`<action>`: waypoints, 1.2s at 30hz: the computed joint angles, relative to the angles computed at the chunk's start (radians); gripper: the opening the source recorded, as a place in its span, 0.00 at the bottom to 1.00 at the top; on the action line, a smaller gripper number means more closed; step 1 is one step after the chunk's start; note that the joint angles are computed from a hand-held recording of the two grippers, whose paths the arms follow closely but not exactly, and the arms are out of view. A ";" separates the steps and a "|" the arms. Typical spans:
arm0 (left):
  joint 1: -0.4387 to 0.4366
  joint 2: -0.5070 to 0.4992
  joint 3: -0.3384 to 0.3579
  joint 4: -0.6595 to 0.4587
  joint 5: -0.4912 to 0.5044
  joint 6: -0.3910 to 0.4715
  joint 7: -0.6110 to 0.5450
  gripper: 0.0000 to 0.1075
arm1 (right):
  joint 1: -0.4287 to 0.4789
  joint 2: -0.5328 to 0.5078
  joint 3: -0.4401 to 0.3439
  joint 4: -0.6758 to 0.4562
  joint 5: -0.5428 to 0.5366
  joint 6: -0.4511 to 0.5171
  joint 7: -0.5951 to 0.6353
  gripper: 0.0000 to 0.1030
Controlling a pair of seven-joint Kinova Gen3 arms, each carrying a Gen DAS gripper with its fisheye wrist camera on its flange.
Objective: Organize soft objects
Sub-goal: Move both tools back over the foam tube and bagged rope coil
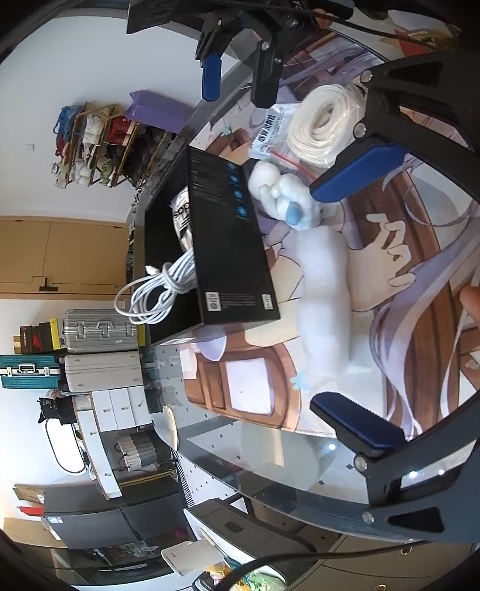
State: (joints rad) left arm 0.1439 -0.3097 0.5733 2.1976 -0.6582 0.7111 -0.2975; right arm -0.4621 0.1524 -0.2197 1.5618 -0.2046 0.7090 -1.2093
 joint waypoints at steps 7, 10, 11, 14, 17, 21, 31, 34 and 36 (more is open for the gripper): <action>0.013 0.007 -0.007 0.005 0.008 0.008 0.005 0.96 | -0.005 0.016 -0.011 -0.024 -0.008 0.075 0.038 0.99; 0.021 -0.004 -0.026 0.012 0.025 -0.001 -0.003 0.96 | 0.000 0.019 -0.016 -0.027 -0.034 0.098 0.077 0.99; 0.019 -0.005 -0.027 0.014 0.029 0.000 -0.004 0.96 | -0.001 0.021 -0.016 -0.029 -0.037 0.105 0.083 0.99; 0.009 -0.003 -0.022 0.008 0.035 0.012 -0.002 0.96 | -0.018 0.033 -0.016 -0.036 -0.026 0.123 0.080 0.99; 0.004 0.002 -0.016 0.008 0.027 0.015 0.006 0.96 | -0.034 0.049 -0.020 -0.045 -0.014 0.149 0.084 0.99; 0.014 0.012 -0.026 0.007 0.028 0.014 0.001 0.96 | -0.046 0.065 -0.022 -0.056 -0.007 0.177 0.095 0.99; 0.054 0.029 -0.083 -0.005 0.069 0.007 -0.050 0.96 | -0.085 0.087 -0.022 -0.058 0.042 0.207 0.088 0.98; 0.055 0.035 -0.088 -0.010 0.076 0.013 -0.059 0.96 | -0.089 0.090 -0.022 -0.060 0.044 0.206 0.085 0.98; 0.057 0.040 -0.092 -0.014 0.078 0.019 -0.061 0.96 | -0.089 0.090 -0.022 -0.056 0.043 0.204 0.085 0.98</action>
State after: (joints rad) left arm 0.2007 -0.2699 0.4808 2.1840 -0.5802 0.7303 -0.3584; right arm -0.5510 0.2425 -0.2417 1.5054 -0.1615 0.9133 -1.1241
